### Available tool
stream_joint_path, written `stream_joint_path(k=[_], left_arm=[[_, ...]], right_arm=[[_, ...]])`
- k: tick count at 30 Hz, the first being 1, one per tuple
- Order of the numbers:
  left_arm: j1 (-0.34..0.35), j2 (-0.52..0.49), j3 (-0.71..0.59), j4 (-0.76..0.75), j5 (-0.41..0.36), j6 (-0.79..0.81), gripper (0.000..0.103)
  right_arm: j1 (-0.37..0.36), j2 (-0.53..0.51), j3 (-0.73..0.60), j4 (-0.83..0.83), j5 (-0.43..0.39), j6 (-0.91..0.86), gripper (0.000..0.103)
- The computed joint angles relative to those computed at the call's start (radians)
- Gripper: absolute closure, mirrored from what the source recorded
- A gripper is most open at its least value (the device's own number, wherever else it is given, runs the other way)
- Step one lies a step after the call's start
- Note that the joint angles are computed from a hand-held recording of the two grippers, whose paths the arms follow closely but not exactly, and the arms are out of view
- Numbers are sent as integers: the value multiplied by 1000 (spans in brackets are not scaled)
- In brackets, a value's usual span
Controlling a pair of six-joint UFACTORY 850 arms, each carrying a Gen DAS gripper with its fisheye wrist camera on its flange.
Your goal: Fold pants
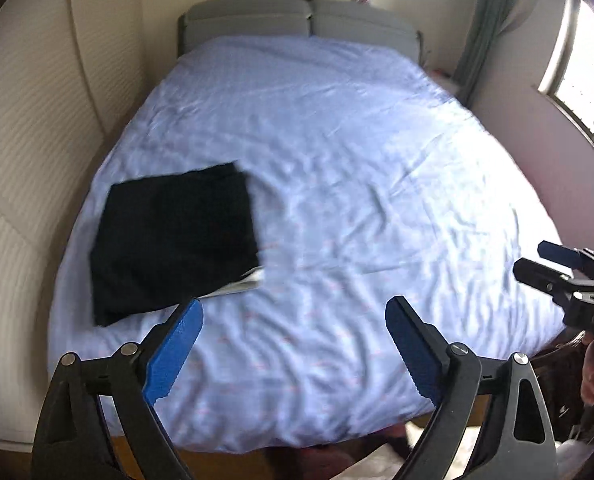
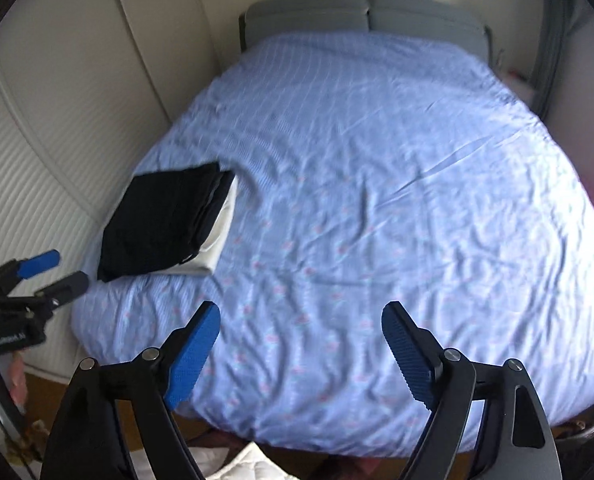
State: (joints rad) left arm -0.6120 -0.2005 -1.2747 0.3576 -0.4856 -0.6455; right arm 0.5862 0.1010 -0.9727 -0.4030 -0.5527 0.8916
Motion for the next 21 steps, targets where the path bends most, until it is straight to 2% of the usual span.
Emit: stream_joint_path(k=[2, 3, 6, 8, 9, 12, 16, 21], left_arm=[[-58, -11, -23, 93, -6, -120, 8], [-89, -17, -36, 148, -17, -191, 8], [-161, -41, -80, 240, -46, -321, 5], [-206, -44, -89, 311, -74, -409, 5], [-234, -52, -102, 352, -94, -467, 5], [-290, -63, -122, 406, -125, -577, 4], [-349, -79, -155, 436, -167, -652, 2], [-406, -108, -211, 460, -237, -655, 2]], right_arm=[[-15, 99, 57, -28, -23, 33, 16], [-16, 116, 74, -44, -3, 18, 16], [-32, 230, 145, -79, -18, 35, 16], [-58, 302, 187, -52, -22, -9, 16], [-86, 356, 209, -12, -49, -61, 16], [-122, 429, 246, 16, -46, -146, 16], [-190, 527, 284, 96, -72, -272, 16], [-269, 630, 317, 172, -91, -374, 16]])
